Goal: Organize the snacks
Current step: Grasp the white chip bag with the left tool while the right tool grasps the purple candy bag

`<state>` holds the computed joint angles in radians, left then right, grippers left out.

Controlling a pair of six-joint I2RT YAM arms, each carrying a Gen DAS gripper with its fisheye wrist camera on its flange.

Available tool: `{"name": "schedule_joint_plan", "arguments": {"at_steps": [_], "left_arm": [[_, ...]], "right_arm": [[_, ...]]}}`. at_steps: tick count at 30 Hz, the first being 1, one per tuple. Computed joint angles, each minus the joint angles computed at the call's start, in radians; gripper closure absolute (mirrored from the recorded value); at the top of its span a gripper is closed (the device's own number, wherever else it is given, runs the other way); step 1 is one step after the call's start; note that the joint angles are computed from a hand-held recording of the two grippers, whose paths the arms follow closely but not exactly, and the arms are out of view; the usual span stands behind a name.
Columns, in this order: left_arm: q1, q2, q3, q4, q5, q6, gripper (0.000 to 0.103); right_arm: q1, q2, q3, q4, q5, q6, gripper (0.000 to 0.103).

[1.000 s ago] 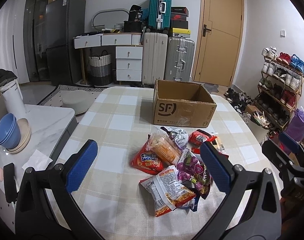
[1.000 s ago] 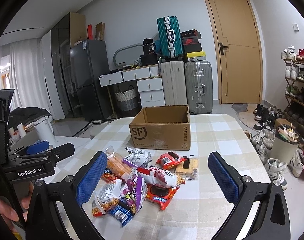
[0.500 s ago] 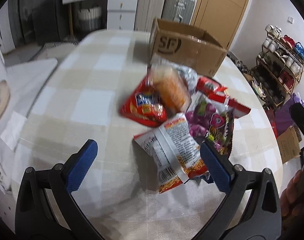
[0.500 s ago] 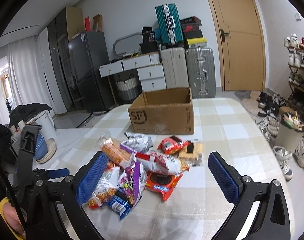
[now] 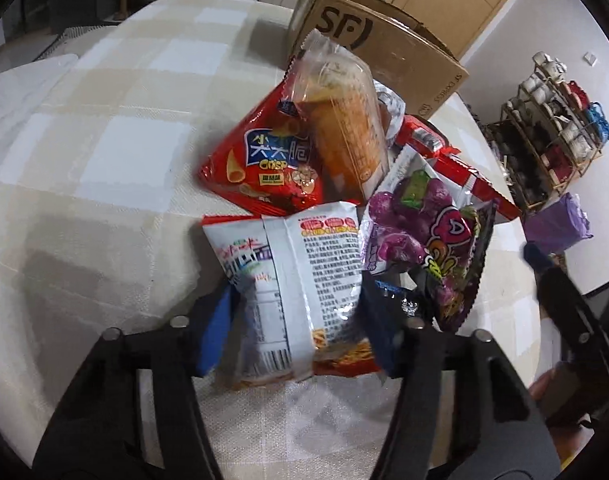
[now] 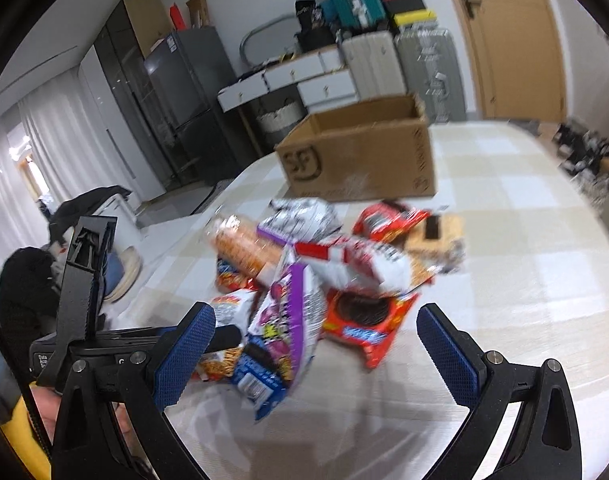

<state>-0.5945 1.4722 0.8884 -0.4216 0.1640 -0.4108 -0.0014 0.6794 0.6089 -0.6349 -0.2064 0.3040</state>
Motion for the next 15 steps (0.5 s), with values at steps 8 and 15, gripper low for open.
{"name": "schedule_joint_plan", "arguments": {"at_steps": [8,15], "left_arm": [[0.063,-0.062,-0.062,0.034,0.074,0.077,0.061],[0.118,-0.102,-0.093,0.04,0.141,0.106,0.061]], "right_arm": [[0.013,0.158,-0.02,0.126,-0.055,-0.002,0.0],[0.039,0.231,0.001,0.147,-0.075,0.001,0.02]]}}
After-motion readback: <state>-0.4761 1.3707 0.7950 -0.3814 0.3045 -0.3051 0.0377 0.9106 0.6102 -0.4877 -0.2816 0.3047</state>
